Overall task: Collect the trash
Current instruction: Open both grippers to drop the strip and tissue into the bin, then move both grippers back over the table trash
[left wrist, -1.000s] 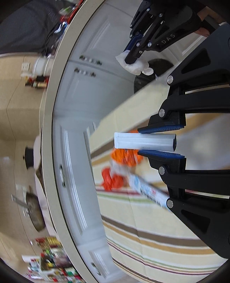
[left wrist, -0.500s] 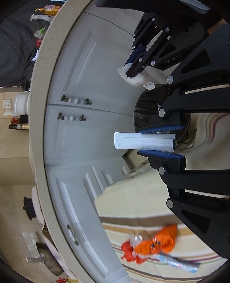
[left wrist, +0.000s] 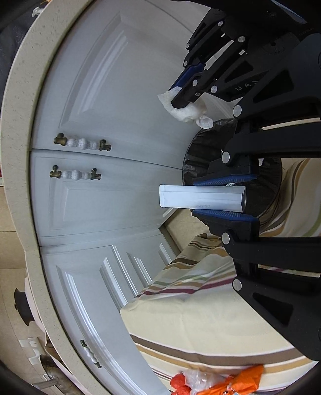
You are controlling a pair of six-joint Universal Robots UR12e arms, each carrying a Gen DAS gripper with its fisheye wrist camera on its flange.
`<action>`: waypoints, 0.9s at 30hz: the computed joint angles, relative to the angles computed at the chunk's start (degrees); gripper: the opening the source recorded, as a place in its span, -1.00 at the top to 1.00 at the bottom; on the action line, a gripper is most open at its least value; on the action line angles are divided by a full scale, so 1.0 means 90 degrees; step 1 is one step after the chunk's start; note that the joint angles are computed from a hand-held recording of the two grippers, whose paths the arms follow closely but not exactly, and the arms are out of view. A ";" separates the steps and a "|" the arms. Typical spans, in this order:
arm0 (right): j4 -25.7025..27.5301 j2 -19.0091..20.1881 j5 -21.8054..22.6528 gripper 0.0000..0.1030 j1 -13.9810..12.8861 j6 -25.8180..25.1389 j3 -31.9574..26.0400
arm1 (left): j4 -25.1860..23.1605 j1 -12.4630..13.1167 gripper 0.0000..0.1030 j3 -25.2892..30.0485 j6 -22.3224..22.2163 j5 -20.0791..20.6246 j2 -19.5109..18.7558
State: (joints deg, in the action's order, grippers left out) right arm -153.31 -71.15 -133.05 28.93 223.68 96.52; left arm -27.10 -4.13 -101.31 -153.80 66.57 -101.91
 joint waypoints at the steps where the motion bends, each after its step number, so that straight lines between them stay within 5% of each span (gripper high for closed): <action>1: -0.0025 0.0006 0.0039 0.81 -0.0026 -0.0013 0.0011 | -0.0025 -0.0021 0.62 0.0041 -0.0008 0.0009 -0.0051; 3: -0.0054 0.0018 0.0213 0.74 -0.0100 0.0008 0.0034 | -0.0045 -0.0068 0.46 0.0106 -0.0003 0.0060 -0.0136; 5: -0.0037 0.0017 0.0379 0.39 -0.0179 0.0171 0.0065 | -0.0008 -0.0101 0.00 0.0166 -0.0120 0.0171 -0.0228; 17: 0.0193 -0.0015 0.0196 0.16 -0.0088 0.0364 -0.0077 | -0.0013 0.0098 -0.10 0.0213 -0.0258 -0.0128 -0.0104; 27: -0.0020 0.0209 0.0122 0.06 0.0259 -0.0006 -0.0665 | 0.0063 0.0764 -0.22 -0.0069 -0.0022 -0.0412 0.0378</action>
State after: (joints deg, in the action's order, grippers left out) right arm -153.49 -69.26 -131.96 31.26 223.62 90.53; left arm -26.54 2.74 -101.93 -154.00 62.86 -98.51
